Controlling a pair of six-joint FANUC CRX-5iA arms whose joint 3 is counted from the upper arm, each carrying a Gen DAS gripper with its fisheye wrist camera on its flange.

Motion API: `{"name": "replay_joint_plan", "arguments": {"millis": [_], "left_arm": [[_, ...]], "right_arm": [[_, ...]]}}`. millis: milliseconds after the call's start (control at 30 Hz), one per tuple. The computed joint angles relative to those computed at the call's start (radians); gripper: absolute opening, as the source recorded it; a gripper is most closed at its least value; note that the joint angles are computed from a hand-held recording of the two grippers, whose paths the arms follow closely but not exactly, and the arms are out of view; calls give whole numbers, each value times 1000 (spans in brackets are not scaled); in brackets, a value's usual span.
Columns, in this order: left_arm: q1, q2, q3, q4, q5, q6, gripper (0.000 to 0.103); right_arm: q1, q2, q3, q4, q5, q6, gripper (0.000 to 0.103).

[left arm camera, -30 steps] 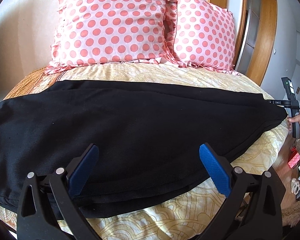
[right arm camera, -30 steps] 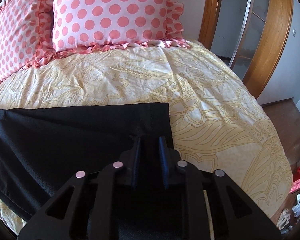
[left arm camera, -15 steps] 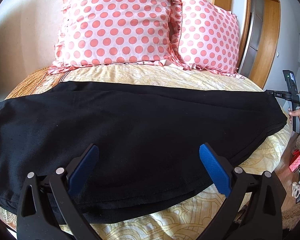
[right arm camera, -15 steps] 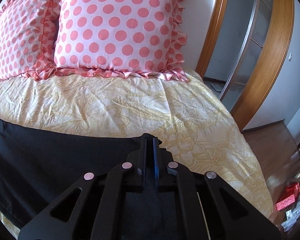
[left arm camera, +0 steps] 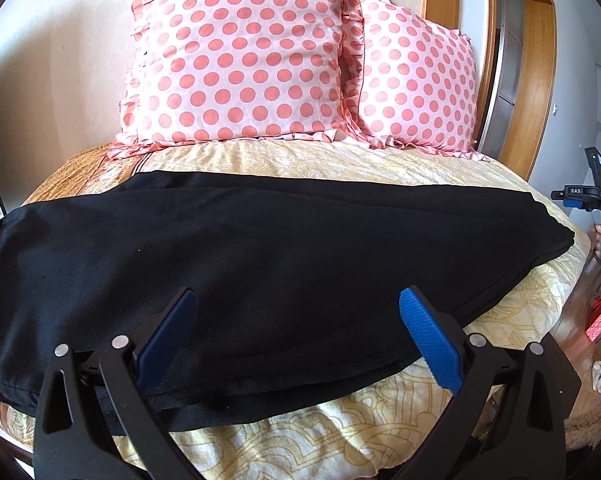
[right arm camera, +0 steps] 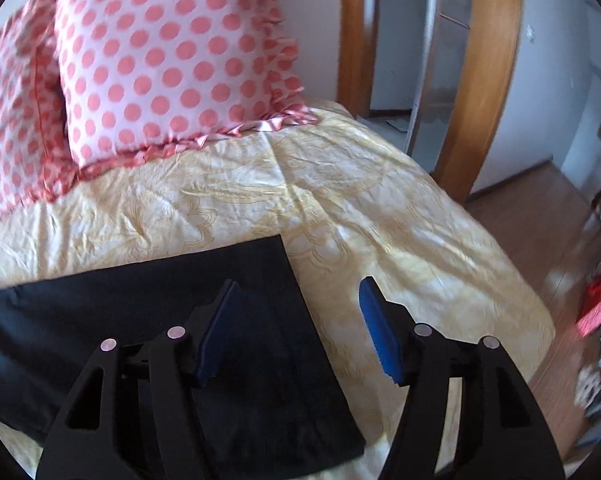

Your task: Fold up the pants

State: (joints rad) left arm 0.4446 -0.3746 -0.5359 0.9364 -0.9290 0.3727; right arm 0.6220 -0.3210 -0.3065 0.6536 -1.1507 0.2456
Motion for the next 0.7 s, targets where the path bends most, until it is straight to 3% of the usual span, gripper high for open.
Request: {"name": "replay_joint_plan", "arguments": {"millis": [100, 200, 367, 500, 700], "left_arm": [[16, -4, -12, 26, -26, -31, 101], [33, -13, -27, 53, -48, -64, 101], [70, -30, -51, 88, -77, -99, 101], [101, -33, -61, 97, -94, -96, 101], [125, -28, -64, 106, -101, -96, 101]], "right_arm": [[37, -142, -109, -51, 24, -214, 59], [68, -212, -171, -75, 33, -321, 54], [92, -237, -204, -107, 93, -386, 51], [103, -210, -189, -93, 70, -428, 51], [107, -238, -238, -66, 166, -526, 51]]}}
